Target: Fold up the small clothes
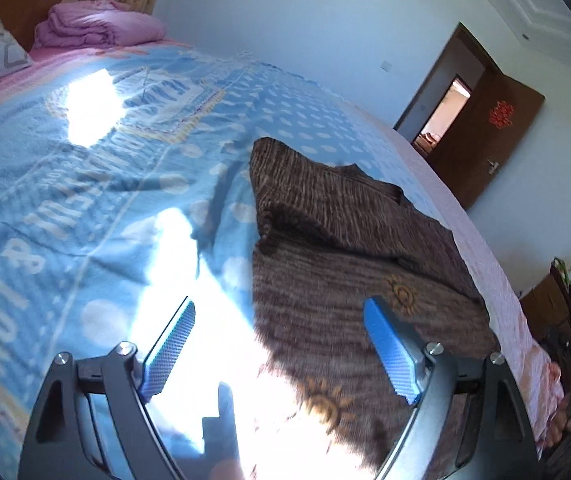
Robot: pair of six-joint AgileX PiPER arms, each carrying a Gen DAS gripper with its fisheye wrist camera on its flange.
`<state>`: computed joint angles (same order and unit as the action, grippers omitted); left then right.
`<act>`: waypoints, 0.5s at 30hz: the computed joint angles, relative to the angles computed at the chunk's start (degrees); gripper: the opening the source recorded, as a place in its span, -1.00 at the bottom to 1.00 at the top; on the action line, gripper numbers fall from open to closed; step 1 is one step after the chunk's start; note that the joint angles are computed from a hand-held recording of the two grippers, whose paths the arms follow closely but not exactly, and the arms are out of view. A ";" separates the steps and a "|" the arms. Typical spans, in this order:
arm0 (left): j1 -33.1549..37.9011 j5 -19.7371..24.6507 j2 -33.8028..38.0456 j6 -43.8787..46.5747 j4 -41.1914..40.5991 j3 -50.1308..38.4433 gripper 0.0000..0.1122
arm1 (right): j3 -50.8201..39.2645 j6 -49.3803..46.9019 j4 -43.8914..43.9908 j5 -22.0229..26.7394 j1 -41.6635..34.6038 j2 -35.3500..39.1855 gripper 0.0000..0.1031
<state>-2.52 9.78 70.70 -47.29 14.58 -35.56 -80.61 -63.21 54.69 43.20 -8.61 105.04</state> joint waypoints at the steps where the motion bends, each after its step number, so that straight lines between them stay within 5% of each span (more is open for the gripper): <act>1: -1.29 3.16 -4.57 -0.66 1.91 1.86 0.58 | 1.03 -1.94 0.81 2.23 -2.23 -0.93 0.14; 8: -22.05 22.57 -26.43 -20.30 15.19 11.86 0.74 | 7.10 -13.08 1.19 13.98 -12.71 -7.56 0.14; 12: -31.89 22.09 -25.81 -31.40 19.50 15.53 0.73 | 7.90 -19.10 1.84 25.69 -19.77 -9.93 0.14; 15: -35.87 19.05 -21.49 -38.00 22.28 16.76 0.70 | 14.18 -24.72 0.00 20.69 -21.96 -14.86 0.14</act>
<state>-38.39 28.83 49.21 -85.29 36.86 -18.80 -66.43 -87.93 54.69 63.89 -30.57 90.18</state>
